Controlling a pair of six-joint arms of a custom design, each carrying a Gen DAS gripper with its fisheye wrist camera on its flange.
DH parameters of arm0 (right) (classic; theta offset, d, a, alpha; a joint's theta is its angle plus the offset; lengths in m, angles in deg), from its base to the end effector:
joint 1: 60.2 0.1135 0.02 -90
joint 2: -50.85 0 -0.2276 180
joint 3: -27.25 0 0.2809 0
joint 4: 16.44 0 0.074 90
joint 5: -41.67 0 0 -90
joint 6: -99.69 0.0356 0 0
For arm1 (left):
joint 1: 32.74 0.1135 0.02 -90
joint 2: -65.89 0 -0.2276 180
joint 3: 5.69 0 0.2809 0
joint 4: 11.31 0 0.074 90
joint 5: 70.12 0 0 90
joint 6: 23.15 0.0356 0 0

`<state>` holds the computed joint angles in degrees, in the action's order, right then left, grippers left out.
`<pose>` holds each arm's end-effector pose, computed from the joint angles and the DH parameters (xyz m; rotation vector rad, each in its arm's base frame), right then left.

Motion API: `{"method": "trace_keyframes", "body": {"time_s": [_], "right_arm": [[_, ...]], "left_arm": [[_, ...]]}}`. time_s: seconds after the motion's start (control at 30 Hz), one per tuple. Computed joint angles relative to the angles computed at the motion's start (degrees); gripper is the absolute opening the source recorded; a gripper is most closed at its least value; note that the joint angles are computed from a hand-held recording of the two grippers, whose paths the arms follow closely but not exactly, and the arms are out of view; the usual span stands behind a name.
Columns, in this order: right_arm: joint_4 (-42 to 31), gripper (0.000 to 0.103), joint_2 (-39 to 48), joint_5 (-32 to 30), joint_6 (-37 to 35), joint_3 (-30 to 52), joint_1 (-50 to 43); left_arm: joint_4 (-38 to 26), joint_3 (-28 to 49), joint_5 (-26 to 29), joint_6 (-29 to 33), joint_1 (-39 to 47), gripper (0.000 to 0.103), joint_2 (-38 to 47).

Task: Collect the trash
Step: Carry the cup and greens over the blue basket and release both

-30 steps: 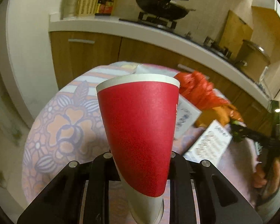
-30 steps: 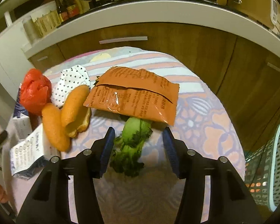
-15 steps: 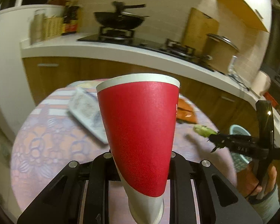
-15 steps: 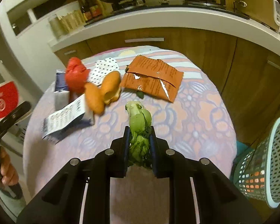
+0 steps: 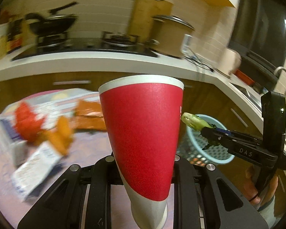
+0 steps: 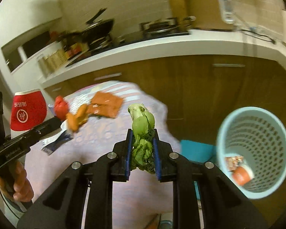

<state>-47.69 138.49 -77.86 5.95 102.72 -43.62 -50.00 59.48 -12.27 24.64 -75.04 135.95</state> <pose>0.3414 0.1200 0.2095 -0.6616 2.2145 0.7120 0.2329 -0.1863 0.2317 -0.2679 2.1824 -0.1638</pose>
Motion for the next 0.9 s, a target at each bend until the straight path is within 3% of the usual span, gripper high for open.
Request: {"method": "trace_keyframes", "body": {"time_s": [0.27,0.4,0.6,0.9], "right_arm": [[0.96,0.017,4.01,-1.03,-3.47,2.11,-13.09],[0.62,0.017,9.91,-0.74,-3.55,5.47,-18.16],[0.03,0.017,19.73,2.31,-3.64,11.0,-22.3],[-1.6,0.017,28.54,7.38,-4.16,16.73,-23.31]], "left_arm": [[5.75,22.71,8.52,5.13,0.02,0.02,27.57],[4.88,36.13,13.58,6.91,0.5,0.021,41.37],[0.16,56.99,19.41,8.43,1.21,0.021,59.78],[-16.32,96.0,24.77,9.21,2.16,0.021,87.71]]}}
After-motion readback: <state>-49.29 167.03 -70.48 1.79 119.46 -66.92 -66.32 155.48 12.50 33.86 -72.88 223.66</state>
